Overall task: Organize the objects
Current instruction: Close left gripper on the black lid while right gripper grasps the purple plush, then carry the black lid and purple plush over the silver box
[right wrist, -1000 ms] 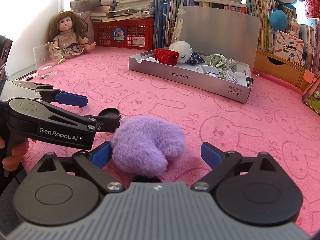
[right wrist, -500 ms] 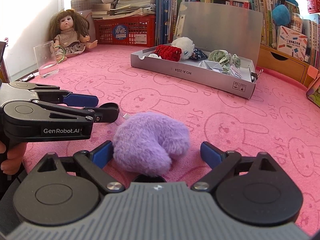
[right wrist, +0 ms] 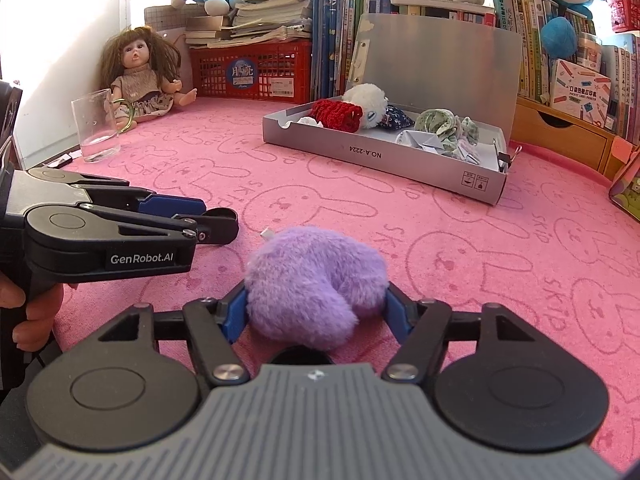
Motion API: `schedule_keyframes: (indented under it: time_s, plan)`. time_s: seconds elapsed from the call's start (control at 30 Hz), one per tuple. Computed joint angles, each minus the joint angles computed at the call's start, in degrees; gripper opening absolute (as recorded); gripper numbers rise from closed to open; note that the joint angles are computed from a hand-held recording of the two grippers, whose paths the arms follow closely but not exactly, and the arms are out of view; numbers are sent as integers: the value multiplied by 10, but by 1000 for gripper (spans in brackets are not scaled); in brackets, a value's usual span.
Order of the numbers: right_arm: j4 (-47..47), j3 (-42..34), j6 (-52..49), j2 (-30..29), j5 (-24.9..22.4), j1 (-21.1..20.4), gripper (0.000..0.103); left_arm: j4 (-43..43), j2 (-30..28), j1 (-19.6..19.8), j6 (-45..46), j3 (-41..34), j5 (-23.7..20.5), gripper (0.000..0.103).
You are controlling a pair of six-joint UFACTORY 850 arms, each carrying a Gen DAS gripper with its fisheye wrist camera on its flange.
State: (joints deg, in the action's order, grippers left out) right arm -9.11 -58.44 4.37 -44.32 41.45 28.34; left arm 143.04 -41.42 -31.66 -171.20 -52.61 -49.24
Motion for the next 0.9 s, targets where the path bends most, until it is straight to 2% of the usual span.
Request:
schedule_keyframes:
  time_s: [0.17,0.33,0.5,0.73,0.83,0.9]
  plan:
    - [-1,3,35,6,1,-6,69,-5,0,0,2,-2,3,40]
    - [47,4,8,11,6,1,70,-16,-4,-4,6,-5,-5,42]
    - [99,-3,-27,5,-1,9,74,-34,-5,-5,4,-6,-8,52]
    - [89,-7,-4,1,-5,5,76,-43,-7,-8,8,-8,-10,52]
    - [74,-8,14,1,-6,1,81,-38,-6,-7,2,-7,-9,49]
    - [70,-8,21,0,-6,-1,82,-38,-5,-8,1,-6,-11,42]
